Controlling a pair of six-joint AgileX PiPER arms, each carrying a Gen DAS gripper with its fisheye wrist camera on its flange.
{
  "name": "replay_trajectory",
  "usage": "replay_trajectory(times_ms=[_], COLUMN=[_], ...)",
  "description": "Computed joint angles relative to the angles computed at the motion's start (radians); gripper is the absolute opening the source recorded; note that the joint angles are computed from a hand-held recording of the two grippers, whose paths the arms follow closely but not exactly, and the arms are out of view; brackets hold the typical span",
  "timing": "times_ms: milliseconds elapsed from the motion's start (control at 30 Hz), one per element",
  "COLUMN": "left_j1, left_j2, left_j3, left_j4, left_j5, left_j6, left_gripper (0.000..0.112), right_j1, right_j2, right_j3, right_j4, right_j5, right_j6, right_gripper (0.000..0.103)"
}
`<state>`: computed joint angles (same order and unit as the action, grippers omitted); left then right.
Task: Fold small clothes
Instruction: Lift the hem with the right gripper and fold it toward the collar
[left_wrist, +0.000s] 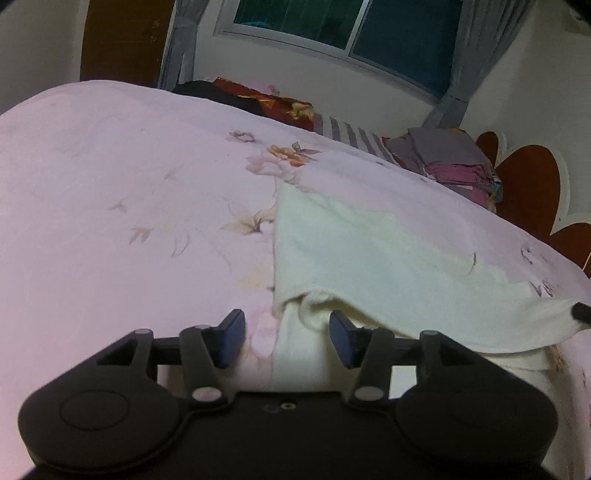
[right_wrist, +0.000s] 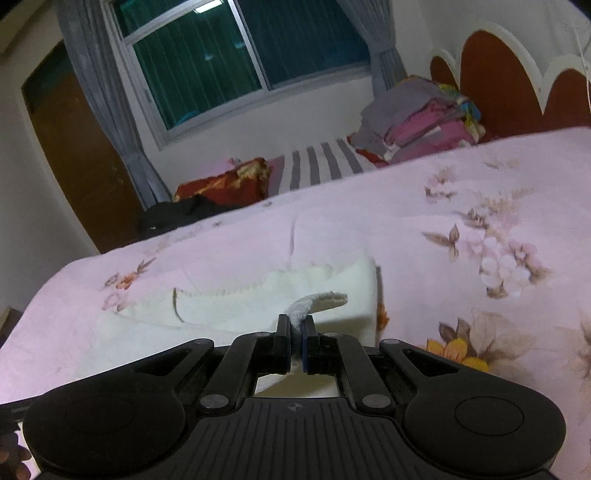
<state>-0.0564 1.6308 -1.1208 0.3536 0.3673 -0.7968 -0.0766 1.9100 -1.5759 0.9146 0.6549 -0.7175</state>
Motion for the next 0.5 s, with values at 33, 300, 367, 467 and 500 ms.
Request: replay_trajectory(times_ms=[33, 300, 367, 467, 500], left_j1=[-0.005, -0.014, -0.009, 0.017, 0.019], left_j2=[0.015, 0.058, 0.052, 0.042, 0.035], left_j3=[-0.021, -0.078, -0.065, -0.051, -0.044], left_j4=[0.01, 0.064, 0.055, -0.034, -0.032], left_j5=[0.015, 0.057, 0.064, 0.051, 0.044], left_j6=[-0.008, -0.026, -0.004, 0.096, 0.101], left_gripper=[0.048, 0.048, 0.048, 0.048, 0.048], right_j1=[-0.001, 0.02, 0.011, -0.011, -0.01], right_j2=[0.001, 0.019, 0.058, 0.101, 0.079], right_j3=[-0.009, -0.09, -0.098, -0.097, -0.06], right_j4=[0.001, -0.16, -0.197, -0.175, -0.185], right_j5=[0.005, 0.03, 0.057, 0.126, 0.083], right_j6=[0.003, 0.104, 0.142, 0.098, 0.092], right_gripper=[0.004, 0.004, 0.004, 0.005, 0.005])
